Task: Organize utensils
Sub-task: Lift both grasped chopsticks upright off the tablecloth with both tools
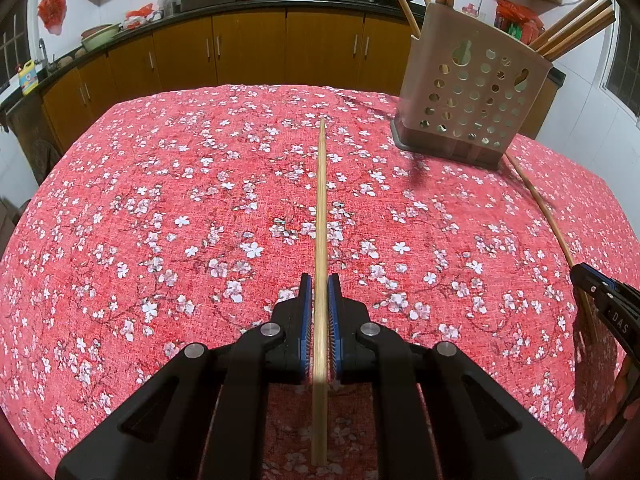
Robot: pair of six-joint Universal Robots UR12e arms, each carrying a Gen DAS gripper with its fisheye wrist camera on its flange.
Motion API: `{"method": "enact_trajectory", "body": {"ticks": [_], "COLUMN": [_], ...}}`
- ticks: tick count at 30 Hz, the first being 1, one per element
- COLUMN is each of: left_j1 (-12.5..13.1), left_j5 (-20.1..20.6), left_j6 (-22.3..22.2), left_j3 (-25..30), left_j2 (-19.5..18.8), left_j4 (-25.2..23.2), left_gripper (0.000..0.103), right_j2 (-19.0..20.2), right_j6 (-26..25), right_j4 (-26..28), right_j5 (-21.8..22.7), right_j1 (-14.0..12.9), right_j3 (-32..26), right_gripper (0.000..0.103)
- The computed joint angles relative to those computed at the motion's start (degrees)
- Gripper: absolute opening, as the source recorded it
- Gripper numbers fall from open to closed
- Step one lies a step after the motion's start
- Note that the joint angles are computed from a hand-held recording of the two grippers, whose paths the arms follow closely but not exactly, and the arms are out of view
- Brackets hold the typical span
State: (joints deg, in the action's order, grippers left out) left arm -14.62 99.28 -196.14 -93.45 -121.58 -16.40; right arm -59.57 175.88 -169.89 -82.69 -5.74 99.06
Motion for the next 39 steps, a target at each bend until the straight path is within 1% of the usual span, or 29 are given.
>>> {"method": "enact_trajectory", "body": {"ticks": [7, 12, 13, 15, 16, 18, 23, 27, 31, 35, 37, 39], "left_j1": [-0.02, -0.04, -0.09, -0.21, -0.39, -0.51, -0.49, -0.36, -0.43, -0.42, -0.39, -0.3], "left_j5": [-0.37, -0.28, -0.18, 0.21, 0.76, 1.07, 1.62, 1.94, 2.44, 2.28, 2.19, 1.9], "left_j6": [-0.76, -0.8, -0.75, -0.22, 0.57, 1.37, 2.04, 3.05, 4.56, 5.08, 5.39, 5.62], "left_j3": [-0.52, -1.15, -1.11, -0.9, -0.88, -0.98, -2.22, -3.0, -3.05, -2.59, -2.05, -1.72], "left_j2": [0.32, 0.92, 0.93, 0.86, 0.92, 1.13, 2.36, 3.52, 4.53, 5.02, 4.79, 4.68], "left_j4": [0.32, 0.37, 0.32, 0.02, -0.25, -0.27, 3.68, 8.25, 13.39, 17.12, 17.84, 17.57], "left_gripper": [0.01, 0.009, 0.009, 0.008, 0.008, 0.008, 0.008, 0.008, 0.008, 0.008, 0.008, 0.008], "right_j2": [-0.49, -0.85, -0.87, -0.93, -1.03, -1.41, -2.99, -4.05, -5.05, -5.71, -5.92, -6.15], "right_j6": [0.99, 0.7, 0.8, 0.88, 0.56, 0.02, -0.06, 1.15, 2.89, 4.12, 4.23, 4.24], "right_j4": [0.01, 0.84, 0.82, 0.77, 0.54, -1.15, -7.27, -11.26, -16.56, -20.81, -21.83, -22.12], "right_j5": [1.4, 1.69, 2.02, 2.91, 2.67, 2.66, 3.23, 3.9, 4.63, 4.97, 5.0, 5.11], "right_j1": [-0.49, -0.65, -0.8, -1.1, -1.07, -1.13, -1.48, -1.9, -2.51, -2.88, -2.94, -3.04], "right_j3": [0.67, 0.78, 0.82, 0.88, 1.01, 1.61, 3.33, 3.85, 4.01, 3.93, 3.83, 3.9], "right_gripper": [0.012, 0.012, 0.008, 0.008, 0.008, 0.008, 0.008, 0.008, 0.008, 0.008, 0.008, 0.008]}}
